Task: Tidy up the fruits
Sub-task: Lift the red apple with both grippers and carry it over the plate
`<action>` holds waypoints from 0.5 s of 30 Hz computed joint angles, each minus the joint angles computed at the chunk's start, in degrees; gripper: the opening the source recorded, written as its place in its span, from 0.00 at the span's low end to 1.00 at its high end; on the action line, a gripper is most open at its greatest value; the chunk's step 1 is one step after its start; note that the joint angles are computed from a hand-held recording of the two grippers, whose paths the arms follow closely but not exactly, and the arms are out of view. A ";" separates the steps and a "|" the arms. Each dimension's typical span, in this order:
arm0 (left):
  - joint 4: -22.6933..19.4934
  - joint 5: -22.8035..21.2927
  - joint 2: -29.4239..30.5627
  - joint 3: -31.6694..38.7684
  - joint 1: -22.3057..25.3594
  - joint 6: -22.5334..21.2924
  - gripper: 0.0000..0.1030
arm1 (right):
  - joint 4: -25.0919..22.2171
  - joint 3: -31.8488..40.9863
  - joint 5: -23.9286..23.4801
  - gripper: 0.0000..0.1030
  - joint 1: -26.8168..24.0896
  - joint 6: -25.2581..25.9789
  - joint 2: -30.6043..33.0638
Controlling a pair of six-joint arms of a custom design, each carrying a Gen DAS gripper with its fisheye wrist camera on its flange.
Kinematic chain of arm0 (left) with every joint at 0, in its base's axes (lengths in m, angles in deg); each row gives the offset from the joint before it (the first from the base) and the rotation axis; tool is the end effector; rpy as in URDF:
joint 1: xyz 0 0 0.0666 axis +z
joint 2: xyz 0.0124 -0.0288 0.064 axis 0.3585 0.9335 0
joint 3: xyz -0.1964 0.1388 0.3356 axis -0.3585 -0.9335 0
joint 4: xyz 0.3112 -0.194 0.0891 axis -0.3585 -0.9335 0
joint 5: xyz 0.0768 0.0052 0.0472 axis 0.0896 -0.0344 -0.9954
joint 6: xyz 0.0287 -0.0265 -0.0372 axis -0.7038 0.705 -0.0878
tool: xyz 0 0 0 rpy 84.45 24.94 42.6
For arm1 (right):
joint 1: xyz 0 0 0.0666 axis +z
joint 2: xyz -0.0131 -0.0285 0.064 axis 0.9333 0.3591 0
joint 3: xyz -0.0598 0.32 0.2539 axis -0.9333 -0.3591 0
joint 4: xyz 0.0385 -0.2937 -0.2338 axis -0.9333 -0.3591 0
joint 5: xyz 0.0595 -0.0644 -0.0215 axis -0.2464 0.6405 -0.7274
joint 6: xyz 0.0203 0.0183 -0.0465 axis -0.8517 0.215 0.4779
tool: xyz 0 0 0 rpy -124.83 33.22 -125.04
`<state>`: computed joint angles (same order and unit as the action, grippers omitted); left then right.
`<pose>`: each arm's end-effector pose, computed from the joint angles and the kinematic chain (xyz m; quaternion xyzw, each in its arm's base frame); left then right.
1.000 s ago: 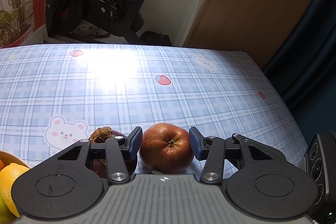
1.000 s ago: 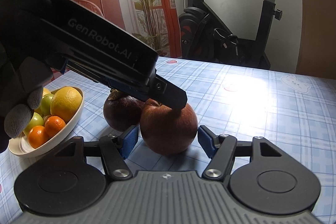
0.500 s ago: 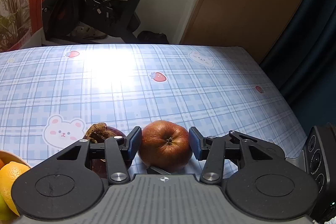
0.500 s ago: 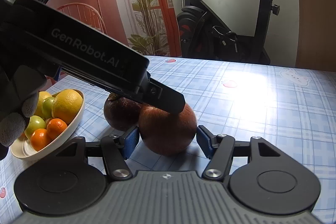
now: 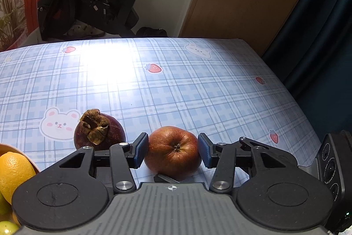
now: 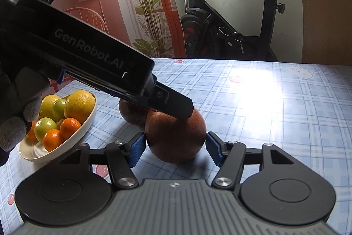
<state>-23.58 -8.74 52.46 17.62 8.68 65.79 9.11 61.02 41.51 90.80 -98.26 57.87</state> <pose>0.5426 -0.1286 0.3007 0.1178 0.9333 -0.1666 0.2956 0.4267 0.1734 0.2624 -0.0876 0.8658 0.1776 0.4594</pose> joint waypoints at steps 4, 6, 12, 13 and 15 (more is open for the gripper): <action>0.58 0.11 -1.93 -2.42 -0.61 -0.63 0.50 | 1.01 -2.34 0.62 0.61 0.53 -1.31 -1.98; 1.19 0.13 -2.98 -3.79 -0.93 -0.74 0.50 | 1.64 -3.40 1.02 0.61 0.82 -1.53 -2.90; 4.20 -0.93 -7.08 -8.89 -1.66 -1.39 0.50 | 3.55 -5.63 3.17 0.61 2.49 0.58 -5.00; 4.53 -1.12 -7.63 -9.44 -1.52 -1.65 0.50 | 3.52 -5.82 3.40 0.61 2.85 0.74 -5.27; 5.17 -2.01 -8.93 -10.89 -1.64 -1.54 0.50 | 3.57 -6.09 3.22 0.61 3.53 0.03 -5.65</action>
<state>-18.41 -10.76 43.53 6.73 7.03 64.25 12.67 54.94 44.73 94.33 -98.23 52.23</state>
